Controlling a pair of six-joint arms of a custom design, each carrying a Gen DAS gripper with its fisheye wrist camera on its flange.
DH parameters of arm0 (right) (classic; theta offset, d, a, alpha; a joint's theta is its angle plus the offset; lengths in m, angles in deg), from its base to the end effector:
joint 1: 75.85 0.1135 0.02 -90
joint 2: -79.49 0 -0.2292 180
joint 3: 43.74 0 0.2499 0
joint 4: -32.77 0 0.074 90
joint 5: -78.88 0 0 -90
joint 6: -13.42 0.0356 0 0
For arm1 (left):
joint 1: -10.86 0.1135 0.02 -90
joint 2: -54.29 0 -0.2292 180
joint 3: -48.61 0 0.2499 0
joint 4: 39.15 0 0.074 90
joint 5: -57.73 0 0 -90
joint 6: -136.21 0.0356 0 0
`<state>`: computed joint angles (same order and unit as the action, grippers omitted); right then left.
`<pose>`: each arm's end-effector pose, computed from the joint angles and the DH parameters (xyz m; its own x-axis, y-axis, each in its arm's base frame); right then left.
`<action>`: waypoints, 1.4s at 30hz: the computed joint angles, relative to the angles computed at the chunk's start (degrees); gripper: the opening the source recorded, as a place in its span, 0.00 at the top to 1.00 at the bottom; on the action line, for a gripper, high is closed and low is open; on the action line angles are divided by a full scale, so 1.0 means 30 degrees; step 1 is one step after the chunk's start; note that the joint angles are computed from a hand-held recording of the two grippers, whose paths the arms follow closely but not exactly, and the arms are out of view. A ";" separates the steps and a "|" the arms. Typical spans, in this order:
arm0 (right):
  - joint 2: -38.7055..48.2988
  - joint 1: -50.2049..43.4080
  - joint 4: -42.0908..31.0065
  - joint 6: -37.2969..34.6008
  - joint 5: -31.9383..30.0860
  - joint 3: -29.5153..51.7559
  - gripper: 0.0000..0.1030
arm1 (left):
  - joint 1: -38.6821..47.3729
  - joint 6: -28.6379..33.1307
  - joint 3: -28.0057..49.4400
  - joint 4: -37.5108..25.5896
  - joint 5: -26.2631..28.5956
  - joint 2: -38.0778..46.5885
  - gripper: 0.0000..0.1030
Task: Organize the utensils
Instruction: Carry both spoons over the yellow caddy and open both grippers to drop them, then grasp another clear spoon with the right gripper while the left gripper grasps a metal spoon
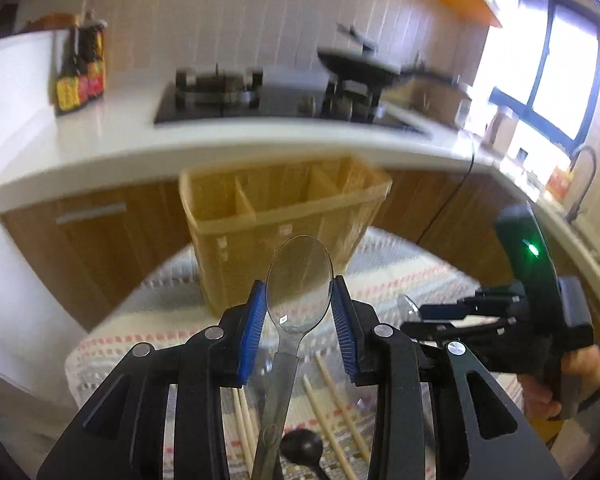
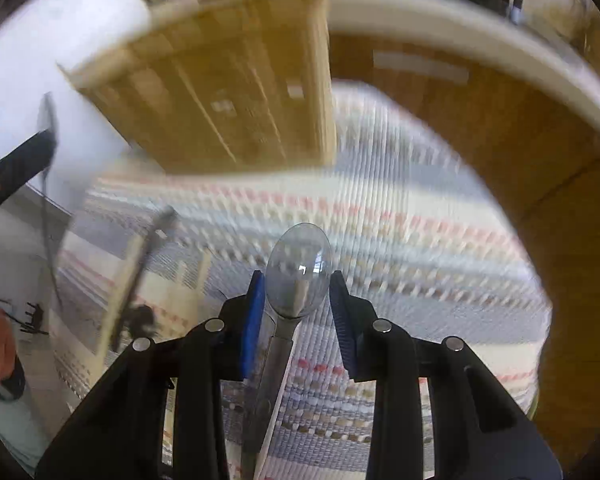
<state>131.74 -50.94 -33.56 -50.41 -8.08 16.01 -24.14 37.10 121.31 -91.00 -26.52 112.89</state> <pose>0.1678 0.0758 0.2336 -0.8710 0.0811 -0.4845 -0.0129 0.9822 0.1875 0.1859 -0.1345 0.3030 -0.5958 0.2249 -0.7710 0.5482 0.8155 -0.1858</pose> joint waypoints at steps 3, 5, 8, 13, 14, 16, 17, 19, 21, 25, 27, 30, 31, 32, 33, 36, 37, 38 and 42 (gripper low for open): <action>-0.1695 0.0621 -0.0158 -0.0388 0.1286 0.1136 0.71 | 0.0580 -0.0395 0.1270 0.0285 0.0280 -0.0405 0.69; -0.2342 -0.0192 0.0177 -0.1200 0.1120 0.2019 0.71 | 0.0794 -0.0652 0.1954 0.0984 0.0226 -0.0326 0.69; -0.2318 -0.0359 0.1173 -0.1988 0.2677 0.3808 0.71 | 0.0865 -0.1224 0.2584 0.3112 -0.0429 0.0397 0.69; -0.1963 -0.1733 0.4490 -0.2519 0.3345 0.4492 0.71 | 0.1664 -0.2608 0.2902 0.7272 -0.0453 0.1918 0.69; -0.1690 -0.1747 0.5560 -0.2757 0.4109 0.4441 0.71 | 0.1678 -0.2795 0.2725 0.8261 -0.0670 0.2270 0.69; -0.1388 -0.1805 0.7321 -0.3245 0.5135 0.4113 0.71 | 0.1989 -0.3200 0.2399 1.0019 -0.0222 0.2869 0.69; -0.0884 -0.1785 0.8482 -0.3424 0.5597 0.3973 0.71 | 0.2209 -0.3551 0.2288 1.0743 0.0117 0.3167 0.69; 0.0007 -0.1897 0.9832 -0.3782 0.6241 0.4069 0.71 | 0.2514 -0.4201 0.1778 1.2633 0.0572 0.3773 0.69; 0.1173 -0.1774 1.1520 -0.4264 0.7134 0.3983 0.71 | 0.2838 -0.4543 0.1740 1.3642 0.0895 0.4531 0.69; 0.2712 -0.1506 1.3966 -0.5767 0.8552 0.3421 0.71 | 0.3102 -0.4933 0.1426 1.4916 0.1218 0.5792 0.69; 0.2815 -0.1494 1.4370 -0.5955 0.8649 0.2876 0.71 | 0.3025 -0.4658 0.1080 1.5298 0.0934 0.6056 0.69; 0.3107 -0.1229 1.5273 -0.6103 0.8845 0.1985 0.70 | 0.3042 -0.4379 0.0722 1.5549 0.0969 0.6331 0.69; 0.3084 -0.1112 1.5584 -0.6118 0.9047 0.1690 0.70 | 0.3032 -0.4253 0.0530 1.5613 0.0979 0.6397 0.69; 0.3023 -0.1019 1.5671 -0.6048 0.9110 0.1473 0.70 | 0.3003 -0.4144 0.0381 1.5580 0.0966 0.6396 0.69; 0.2972 -0.1057 1.5562 -0.5879 0.8900 0.1375 0.70 | 0.3029 -0.4074 0.0255 1.5584 0.1024 0.6409 0.69; 0.2854 -0.1184 1.4726 -0.5439 0.8178 0.1401 0.70 | 0.3011 -0.3832 -0.0259 1.5225 0.1158 0.6117 0.68; 0.2709 -0.1221 1.4247 -0.5236 0.7947 0.1406 0.70 | 0.3020 -0.3820 -0.0407 1.5059 0.1279 0.5953 0.68; 0.2540 -0.1222 1.3951 -0.5046 0.7802 0.1318 0.70 | 0.3036 -0.3780 -0.0553 1.4694 0.1448 0.5720 0.68; 0.0846 -0.1145 1.2139 -0.4412 0.6842 0.0646 0.55 | 0.3093 -0.3083 -0.1505 1.2699 0.1792 0.3896 0.62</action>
